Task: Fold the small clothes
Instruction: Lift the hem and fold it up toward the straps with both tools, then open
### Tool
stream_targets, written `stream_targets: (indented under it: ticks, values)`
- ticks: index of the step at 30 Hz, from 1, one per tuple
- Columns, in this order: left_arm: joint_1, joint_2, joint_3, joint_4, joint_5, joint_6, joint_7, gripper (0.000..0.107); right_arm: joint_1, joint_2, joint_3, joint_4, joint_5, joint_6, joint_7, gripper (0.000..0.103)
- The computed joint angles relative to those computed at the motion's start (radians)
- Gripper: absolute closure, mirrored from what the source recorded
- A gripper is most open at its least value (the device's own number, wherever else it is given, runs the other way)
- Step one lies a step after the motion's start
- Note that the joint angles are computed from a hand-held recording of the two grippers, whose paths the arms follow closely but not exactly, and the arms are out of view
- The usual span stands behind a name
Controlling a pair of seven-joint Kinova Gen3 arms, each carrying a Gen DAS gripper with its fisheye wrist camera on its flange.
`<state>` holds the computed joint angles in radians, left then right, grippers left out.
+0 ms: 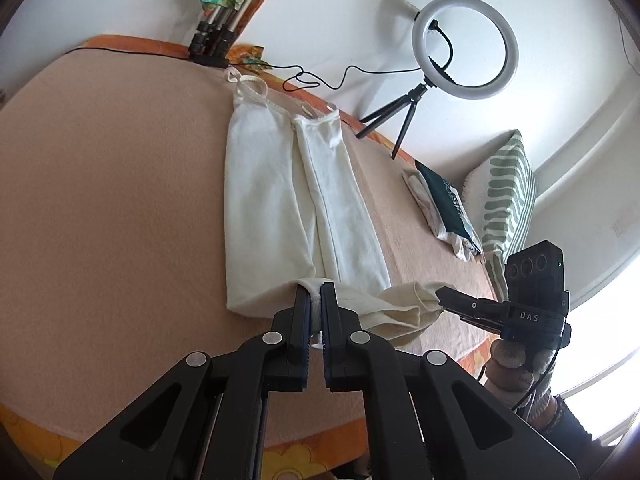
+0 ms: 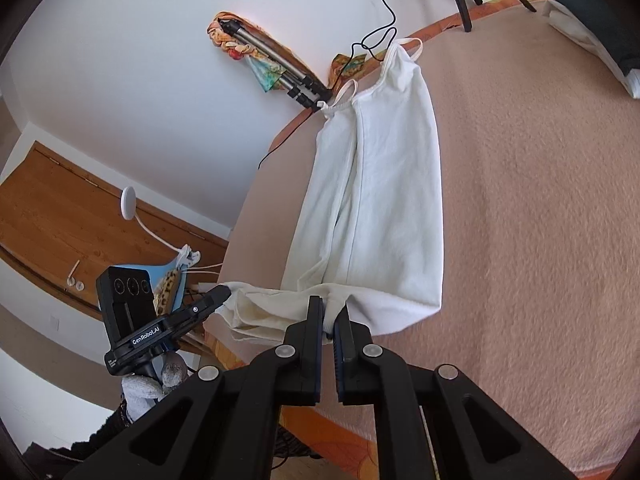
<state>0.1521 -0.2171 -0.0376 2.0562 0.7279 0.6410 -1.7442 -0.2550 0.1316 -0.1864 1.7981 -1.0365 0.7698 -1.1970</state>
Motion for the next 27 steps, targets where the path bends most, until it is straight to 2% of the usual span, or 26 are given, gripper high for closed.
stream_targets:
  ticks: [2,9,21,22,24,25,27]
  values:
    - [-0.006,0.031,0.002,-0.017,-0.002,-0.013,0.002,0.104,-0.016,0.024,0.005,-0.045,0.064,-0.014,-0.047,0.101]
    - [-0.050,0.138,0.030,-0.075,-0.028,-0.039,0.037,0.104,-0.009,0.135,-0.010,-0.169,0.184,-0.030,-0.170,0.101]
    - [-0.101,0.227,0.077,-0.114,-0.070,-0.059,0.091,0.104,-0.004,0.257,-0.054,-0.304,0.338,-0.031,-0.264,0.100]
    - [-0.102,0.229,0.080,-0.121,-0.090,-0.058,0.110,0.103,-0.007,0.263,-0.055,-0.315,0.356,-0.030,-0.269,0.099]
    - [-0.104,0.233,0.083,-0.145,-0.130,-0.038,0.154,0.092,-0.011,0.277,-0.053,-0.337,0.380,-0.015,-0.298,0.094]
    - [-0.104,0.227,0.085,-0.148,-0.150,-0.040,0.178,0.089,-0.010,0.278,-0.054,-0.344,0.391,-0.010,-0.305,0.088]
    - [-0.099,0.202,0.089,-0.140,-0.186,-0.062,0.195,0.088,-0.019,0.262,-0.047,-0.343,0.426,-0.019,-0.323,0.067]
